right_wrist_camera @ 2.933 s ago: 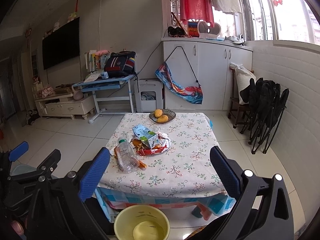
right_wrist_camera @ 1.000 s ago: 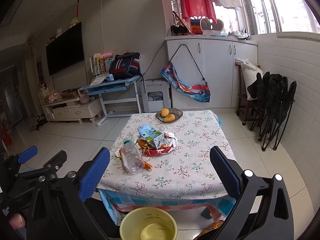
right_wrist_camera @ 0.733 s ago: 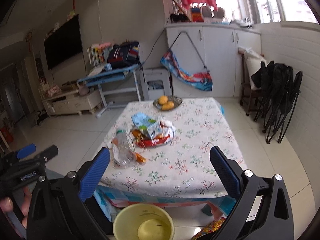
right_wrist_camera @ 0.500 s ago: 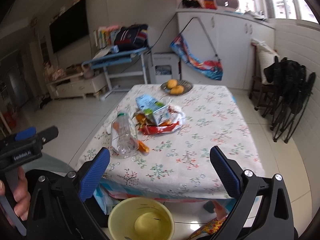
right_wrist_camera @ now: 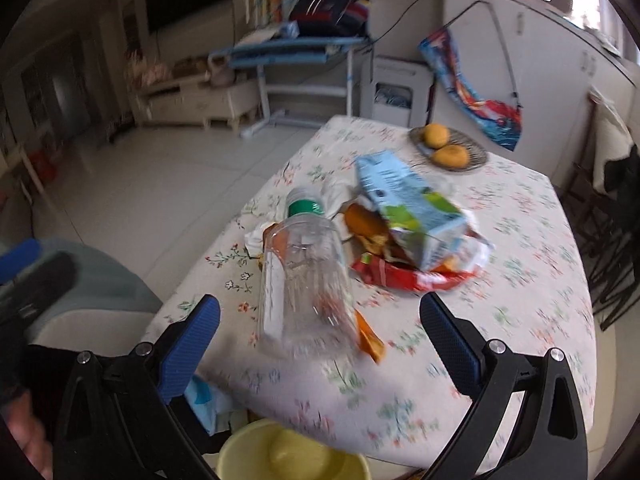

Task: Collect trash
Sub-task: 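Reach to the clear plastic bottle and grasp it with the right tool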

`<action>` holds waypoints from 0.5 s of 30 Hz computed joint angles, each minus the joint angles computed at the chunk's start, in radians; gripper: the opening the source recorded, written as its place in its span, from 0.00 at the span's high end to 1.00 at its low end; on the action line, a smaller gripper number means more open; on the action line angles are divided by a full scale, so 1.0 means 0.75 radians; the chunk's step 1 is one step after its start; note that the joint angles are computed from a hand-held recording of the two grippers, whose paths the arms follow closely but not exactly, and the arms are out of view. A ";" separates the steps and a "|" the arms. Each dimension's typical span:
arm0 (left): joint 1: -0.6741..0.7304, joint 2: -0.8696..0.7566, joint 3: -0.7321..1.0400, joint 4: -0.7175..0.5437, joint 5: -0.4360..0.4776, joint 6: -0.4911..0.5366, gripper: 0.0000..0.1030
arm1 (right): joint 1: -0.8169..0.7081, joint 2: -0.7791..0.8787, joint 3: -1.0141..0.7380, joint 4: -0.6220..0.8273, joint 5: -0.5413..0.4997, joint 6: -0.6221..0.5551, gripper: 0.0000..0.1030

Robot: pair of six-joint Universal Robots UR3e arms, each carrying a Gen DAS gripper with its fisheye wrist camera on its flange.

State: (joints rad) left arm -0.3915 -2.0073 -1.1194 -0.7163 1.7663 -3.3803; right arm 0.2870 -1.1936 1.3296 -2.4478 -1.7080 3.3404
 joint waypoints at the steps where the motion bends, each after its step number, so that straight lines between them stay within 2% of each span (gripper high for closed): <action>1: 0.004 -0.004 -0.003 0.008 -0.004 0.004 0.07 | 0.010 0.049 -0.066 0.036 -0.015 -0.014 0.07; 4: 0.013 0.006 -0.040 0.035 -0.025 0.006 0.07 | 0.028 0.190 -0.258 0.158 -0.063 -0.064 0.08; 6: 0.021 0.010 -0.052 0.044 -0.043 0.009 0.07 | 0.027 0.259 -0.357 0.239 -0.077 -0.084 0.20; 7: 0.023 0.008 -0.053 0.048 -0.052 0.011 0.07 | 0.025 0.296 -0.418 0.294 -0.078 -0.097 0.30; 9: 0.024 0.006 -0.059 0.056 -0.061 0.018 0.07 | 0.013 0.337 -0.476 0.361 -0.066 -0.117 0.38; 10: 0.024 0.002 -0.059 0.059 -0.064 0.023 0.07 | 0.006 0.346 -0.485 0.378 -0.055 -0.123 0.45; 12: 0.023 -0.005 -0.052 0.056 -0.069 0.029 0.07 | -0.010 0.318 -0.434 0.349 -0.031 -0.126 0.46; 15: 0.026 -0.021 -0.030 0.034 -0.089 0.032 0.07 | -0.068 0.215 -0.269 0.221 0.078 -0.092 0.46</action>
